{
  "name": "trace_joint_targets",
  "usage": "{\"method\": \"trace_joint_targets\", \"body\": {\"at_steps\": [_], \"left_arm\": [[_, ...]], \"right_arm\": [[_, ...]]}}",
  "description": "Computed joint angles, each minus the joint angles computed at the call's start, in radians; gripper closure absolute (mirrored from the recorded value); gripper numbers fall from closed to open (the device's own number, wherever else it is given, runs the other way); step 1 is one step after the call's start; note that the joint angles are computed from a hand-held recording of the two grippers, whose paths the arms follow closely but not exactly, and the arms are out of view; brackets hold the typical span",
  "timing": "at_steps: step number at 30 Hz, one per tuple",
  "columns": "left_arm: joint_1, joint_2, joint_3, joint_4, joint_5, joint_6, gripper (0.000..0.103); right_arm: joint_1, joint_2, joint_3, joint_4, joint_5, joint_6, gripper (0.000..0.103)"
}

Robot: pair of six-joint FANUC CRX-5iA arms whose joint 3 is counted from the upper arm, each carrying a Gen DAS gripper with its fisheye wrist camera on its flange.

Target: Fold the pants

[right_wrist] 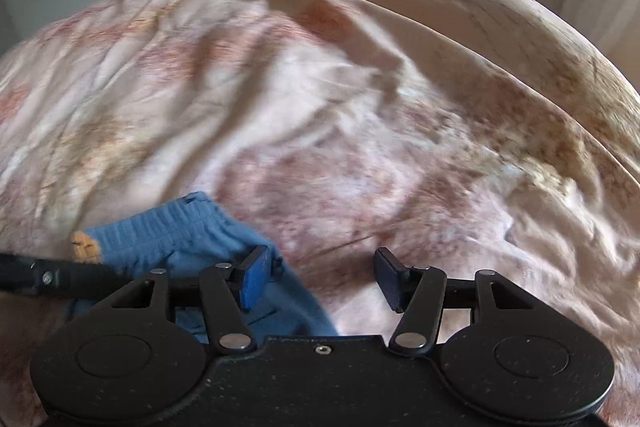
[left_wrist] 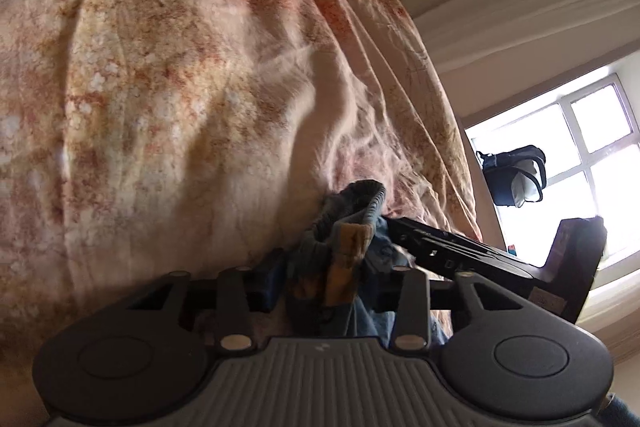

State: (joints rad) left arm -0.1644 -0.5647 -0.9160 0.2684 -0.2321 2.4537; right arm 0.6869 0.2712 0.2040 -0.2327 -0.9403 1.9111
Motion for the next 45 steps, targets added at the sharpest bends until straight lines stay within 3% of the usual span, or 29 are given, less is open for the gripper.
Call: {"method": "trace_joint_targets", "body": {"at_steps": [3,8,13,17,21,23,26,28,31,34,39,42,45], "left_arm": [[0.012,-0.021,-0.014,0.023,-0.018,-0.014,0.071],[-0.001,-0.003,0.053,-0.122,-0.084,0.09,0.073],[-0.002,0.001,0.058,-0.127,-0.086,0.098,0.073],[-0.004,0.015,0.07,-0.14,-0.093,0.11,0.073],[-0.003,0.036,0.086,-0.147,-0.096,0.112,0.073],[-0.005,0.045,0.095,-0.157,-0.098,0.121,0.074],[-0.015,0.057,0.119,-0.205,-0.111,0.167,0.077],[-0.026,0.061,0.136,-0.247,-0.122,0.203,0.078],[-0.065,0.079,0.193,-0.384,-0.165,0.314,0.08],[-0.127,0.101,0.262,-0.549,-0.217,0.447,0.084],[-0.329,0.136,0.401,-0.928,-0.345,0.722,0.085],[-0.447,0.164,0.47,-1.071,-0.414,0.771,0.085],[-0.575,0.202,0.548,-1.18,-0.489,0.748,0.085]], "right_arm": [[-0.001,-0.037,-0.045,0.003,0.058,-0.01,0.044],[-0.032,-0.111,-0.09,-0.061,0.058,0.026,0.043],[-0.027,-0.18,-0.143,-0.075,0.027,0.028,0.034],[0.047,-0.172,-0.204,0.112,0.044,-0.096,0.029],[0.066,-0.176,-0.231,0.182,0.061,-0.205,0.019],[0.081,-0.201,-0.258,0.239,0.065,-0.264,0.017],[0.103,-0.263,-0.323,0.325,0.053,-0.36,0.003],[0.118,-0.32,-0.385,0.383,0.042,-0.422,0.002],[0.134,-0.436,-0.51,0.447,0.073,-0.497,0.001],[0.169,-0.567,-0.664,0.57,0.109,-0.662,0.001],[0.238,-0.809,-0.923,0.8,0.156,-0.91,0.001],[0.28,-0.963,-1.08,0.988,0.141,-1.152,0.001],[0.279,-1.069,-1.135,0.982,0.09,-1.238,0.001]]}}
